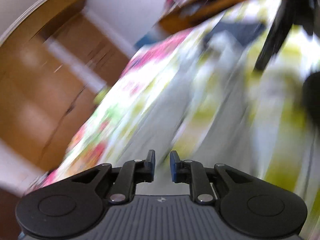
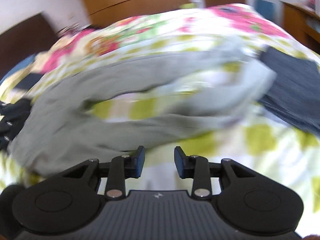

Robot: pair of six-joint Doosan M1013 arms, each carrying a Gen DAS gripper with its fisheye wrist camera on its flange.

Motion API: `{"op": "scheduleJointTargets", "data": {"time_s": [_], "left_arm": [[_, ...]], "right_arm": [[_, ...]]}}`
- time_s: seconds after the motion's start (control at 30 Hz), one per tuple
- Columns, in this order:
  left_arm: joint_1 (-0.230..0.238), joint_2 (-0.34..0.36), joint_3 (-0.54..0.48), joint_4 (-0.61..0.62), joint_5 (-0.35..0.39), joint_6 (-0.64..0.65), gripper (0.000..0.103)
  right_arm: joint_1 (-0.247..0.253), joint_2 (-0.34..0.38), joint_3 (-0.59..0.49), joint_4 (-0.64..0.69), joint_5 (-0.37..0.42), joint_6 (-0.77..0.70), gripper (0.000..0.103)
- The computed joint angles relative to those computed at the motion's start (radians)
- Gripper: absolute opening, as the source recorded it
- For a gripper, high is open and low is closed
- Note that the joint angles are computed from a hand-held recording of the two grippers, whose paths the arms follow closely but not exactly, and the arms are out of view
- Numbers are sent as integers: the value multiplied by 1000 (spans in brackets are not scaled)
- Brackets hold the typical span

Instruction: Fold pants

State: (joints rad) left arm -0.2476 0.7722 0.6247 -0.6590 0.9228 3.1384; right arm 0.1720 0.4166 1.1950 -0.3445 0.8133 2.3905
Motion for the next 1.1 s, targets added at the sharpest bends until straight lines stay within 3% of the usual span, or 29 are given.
{"op": "scheduleJointTargets", "data": {"time_s": [0.13, 0.23, 0.3, 0.43, 0.57, 0.63, 0.67, 0.73, 0.77, 0.83, 0.97, 1.0, 1.03, 1.07, 1.1], "left_arm": [[-92, 74, -90, -79, 95, 70, 38], [-140, 94, -94, -9, 75, 99, 38], [-150, 115, -131, 63, 116, 72, 38], [-151, 115, -133, 123, 149, 41, 46], [-154, 95, -76, 138, 130, 69, 50], [-153, 86, -51, 145, 126, 90, 50], [-155, 79, -34, 147, 111, 103, 49], [-159, 89, -50, 159, 109, 94, 38], [-160, 99, -73, 172, 130, 69, 27], [-156, 114, -107, 170, 146, 40, 24], [-147, 140, -173, 139, 173, -26, 21], [-146, 144, -185, 136, 175, -36, 21], [-146, 143, -183, 135, 163, -34, 21], [-145, 144, -188, 134, 161, -38, 21], [-143, 149, -204, 130, 173, -47, 21]], "right_arm": [[-18, -41, 67, -87, -6, 94, 34], [-46, -57, 84, -98, -18, 18, 35], [-72, -39, 49, -19, 10, -209, 38], [-80, -12, 3, -44, 35, -681, 45], [-91, 14, -19, -43, 2, -1089, 62], [-98, 40, -40, -37, 3, -1240, 62], [-101, 58, -56, -48, 15, -1288, 60], [-101, 91, -89, -47, 61, -1379, 58], [-101, 100, -93, -50, 63, -1406, 55], [-100, 109, -103, -54, 76, -1431, 50], [-97, 97, -77, -77, 40, -1462, 51], [-96, 107, -92, -87, 60, -1439, 45], [-95, 126, -127, -84, 111, -1396, 31], [-98, 146, -168, -65, 174, -1358, 0], [-104, 155, -201, -28, 220, -1325, 2]]}}
